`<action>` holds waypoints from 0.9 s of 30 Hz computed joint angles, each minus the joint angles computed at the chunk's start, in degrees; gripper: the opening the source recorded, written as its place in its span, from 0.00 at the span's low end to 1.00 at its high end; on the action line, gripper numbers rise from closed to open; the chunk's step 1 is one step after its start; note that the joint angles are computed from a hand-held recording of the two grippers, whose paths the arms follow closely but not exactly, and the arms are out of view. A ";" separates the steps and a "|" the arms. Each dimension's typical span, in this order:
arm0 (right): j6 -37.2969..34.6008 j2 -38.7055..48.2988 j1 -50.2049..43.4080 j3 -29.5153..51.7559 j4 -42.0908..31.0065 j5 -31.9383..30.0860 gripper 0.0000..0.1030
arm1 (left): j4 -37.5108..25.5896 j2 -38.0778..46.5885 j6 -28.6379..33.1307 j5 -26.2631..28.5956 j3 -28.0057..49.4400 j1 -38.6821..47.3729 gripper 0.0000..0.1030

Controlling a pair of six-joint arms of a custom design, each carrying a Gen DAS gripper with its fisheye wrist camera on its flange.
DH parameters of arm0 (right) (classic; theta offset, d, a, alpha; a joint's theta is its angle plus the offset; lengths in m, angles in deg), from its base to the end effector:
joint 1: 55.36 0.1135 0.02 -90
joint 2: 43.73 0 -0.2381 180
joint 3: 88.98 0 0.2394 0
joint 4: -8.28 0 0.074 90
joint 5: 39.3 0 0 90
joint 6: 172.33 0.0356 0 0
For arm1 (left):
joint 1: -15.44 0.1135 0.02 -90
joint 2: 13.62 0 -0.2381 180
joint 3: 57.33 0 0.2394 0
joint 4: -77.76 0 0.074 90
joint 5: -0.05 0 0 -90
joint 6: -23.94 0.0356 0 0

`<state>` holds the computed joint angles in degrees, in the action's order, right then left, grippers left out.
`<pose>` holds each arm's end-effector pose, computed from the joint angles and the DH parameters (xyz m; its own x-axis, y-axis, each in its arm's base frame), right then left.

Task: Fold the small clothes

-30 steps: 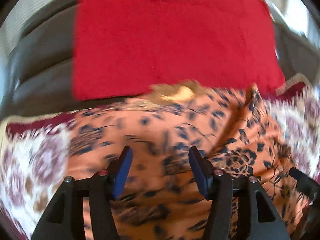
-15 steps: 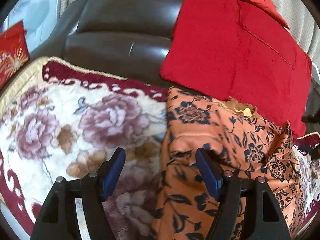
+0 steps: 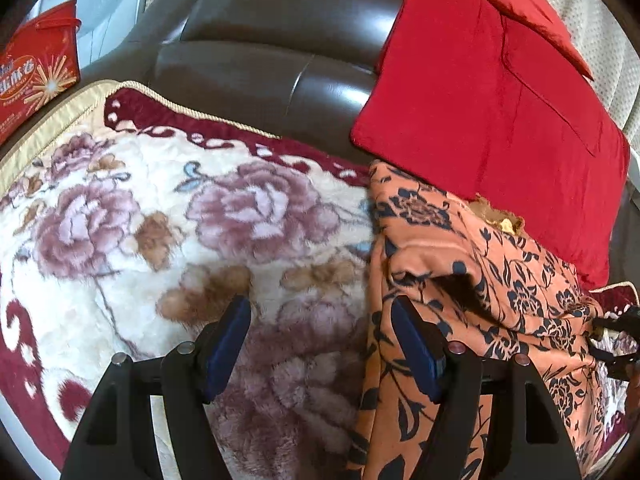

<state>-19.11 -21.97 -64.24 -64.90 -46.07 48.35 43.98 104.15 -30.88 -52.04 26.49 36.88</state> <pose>0.1044 -0.0148 0.1251 -0.2355 0.9396 -0.2484 0.7536 0.3379 0.5638 0.3507 0.1142 0.0960 -0.7453 0.1957 -0.6373 0.4377 0.8647 -0.2464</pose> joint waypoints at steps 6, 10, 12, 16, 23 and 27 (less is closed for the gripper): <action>-10.20 -6.69 -15.49 -0.32 -0.18 -11.40 0.67 | 1.22 -2.26 2.30 1.44 -2.34 1.37 0.71; -16.39 7.29 -21.27 -0.34 11.65 -17.92 0.68 | 1.43 -1.13 2.08 -0.22 -1.95 1.44 0.71; -17.36 17.51 -17.85 1.30 18.55 -16.56 0.68 | 2.05 -0.67 2.07 -0.38 -2.04 1.56 0.71; -20.53 32.67 -13.02 4.53 25.54 -11.81 0.34 | 3.01 0.81 1.96 -0.71 -1.71 1.57 0.71; -24.31 29.66 4.78 18.51 10.48 9.32 0.09 | 3.64 6.40 2.54 -1.07 1.47 2.47 0.71; -26.87 26.79 13.92 26.66 5.10 24.82 0.09 | 6.77 6.32 6.13 0.84 -0.91 3.44 0.71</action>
<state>-45.98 4.82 -50.32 -38.24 -40.98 73.17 50.76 110.47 -24.76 -51.20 25.58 40.32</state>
